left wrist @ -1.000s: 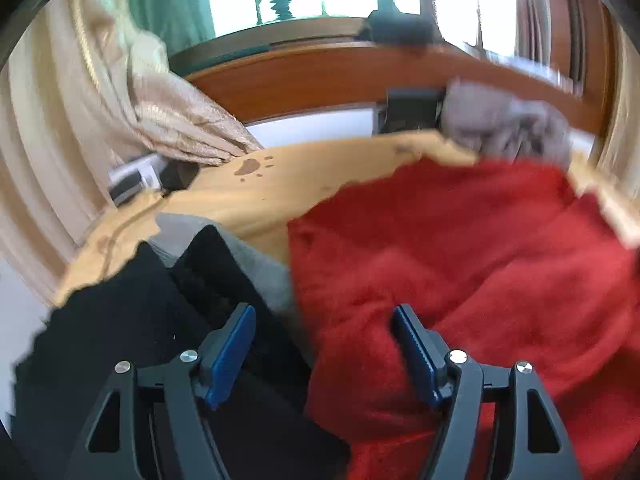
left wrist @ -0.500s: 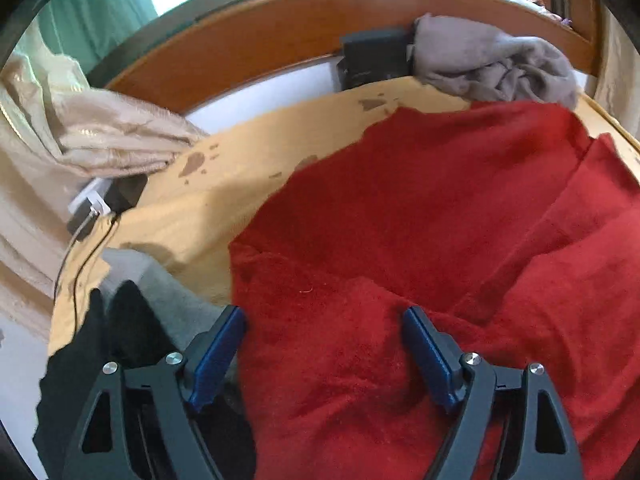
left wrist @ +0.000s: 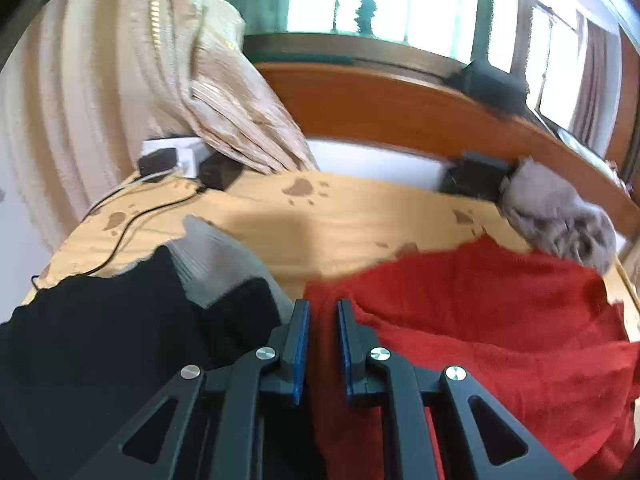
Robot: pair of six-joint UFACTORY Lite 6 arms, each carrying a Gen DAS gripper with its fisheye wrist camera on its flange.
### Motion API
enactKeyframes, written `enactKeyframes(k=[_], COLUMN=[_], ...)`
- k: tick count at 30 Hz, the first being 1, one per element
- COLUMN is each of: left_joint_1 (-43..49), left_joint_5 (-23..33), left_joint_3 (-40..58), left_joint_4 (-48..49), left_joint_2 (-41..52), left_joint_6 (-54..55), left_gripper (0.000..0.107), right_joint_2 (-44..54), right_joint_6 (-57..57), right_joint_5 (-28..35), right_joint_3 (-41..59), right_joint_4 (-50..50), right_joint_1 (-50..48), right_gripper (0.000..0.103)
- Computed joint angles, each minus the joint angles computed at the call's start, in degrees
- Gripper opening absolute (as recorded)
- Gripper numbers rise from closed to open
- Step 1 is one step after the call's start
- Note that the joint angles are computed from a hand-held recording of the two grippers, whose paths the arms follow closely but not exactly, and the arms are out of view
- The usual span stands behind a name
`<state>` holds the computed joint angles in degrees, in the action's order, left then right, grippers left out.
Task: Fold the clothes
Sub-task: 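Press the folded sleeve onto the sweater and open the right tool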
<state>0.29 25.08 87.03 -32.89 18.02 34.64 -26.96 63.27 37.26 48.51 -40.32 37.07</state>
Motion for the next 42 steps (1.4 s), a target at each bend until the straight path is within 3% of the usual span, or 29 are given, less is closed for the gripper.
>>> enactKeyframes(k=[3,9,15,18,21,23,26,29,34,37,42], left_joint_1=[-0.33,-1.5,-0.69,-1.56,-3.99,-7.93,-13.86,-13.84,-10.54,-11.22,-11.06], left_joint_5=[-0.95,-1.53,2.17,1.85,4.44,5.87,4.1,0.71,0.49,1.05,4.39], left_joint_3=[2.14,3.66,4.69,1.78,-0.67,-1.67,-2.78,-2.39,3.11,3.6,-3.83], left_joint_4=[4.39,14.1,12.24,8.22,0.73,2.93,17.2,27.79,27.58,29.99,20.68], left_joint_2=[2.34,5.1,1.14,-4.92,-9.43,-9.67,-5.77,-0.4,4.54,4.87,-5.15], left_joint_6=[-4.86,-13.38,-12.9,-8.29,1.16,2.76,-7.63,-17.74,-19.87,-21.27,-12.95], left_gripper=[0.015,0.015,0.015,0.016,0.016,0.017,0.017,0.017,0.018,0.018,0.018], right_joint_2=[4.51,12.29,0.16,-6.59,-6.09,-1.1,9.44,8.91,4.4,6.36,3.73], right_joint_6=[1.94,-15.58,-17.24,-27.94,-31.34,-28.51,-21.16,-14.72,-18.98,-10.36,-9.96], right_joint_5=[0.84,-6.1,-5.08,-6.93,-9.92,-11.08,-8.0,-8.18,-12.22,-8.42,-7.62], right_joint_3=[2.91,1.94,-1.99,-3.39,-3.87,-2.62,0.59,-1.42,-5.88,-3.7,-4.49], right_joint_4=[-4.23,12.45,15.94,28.08,31.86,29.04,20.69,14.13,20.6,10.43,10.44], right_joint_1=[-1.17,-15.2,-21.46,-24.19,-17.0,-10.83,-4.19,-4.04,-10.11,-5.79,-5.54], right_gripper=[0.006,0.006,0.007,0.007,0.007,0.007,0.007,0.006,0.004,0.005,0.008])
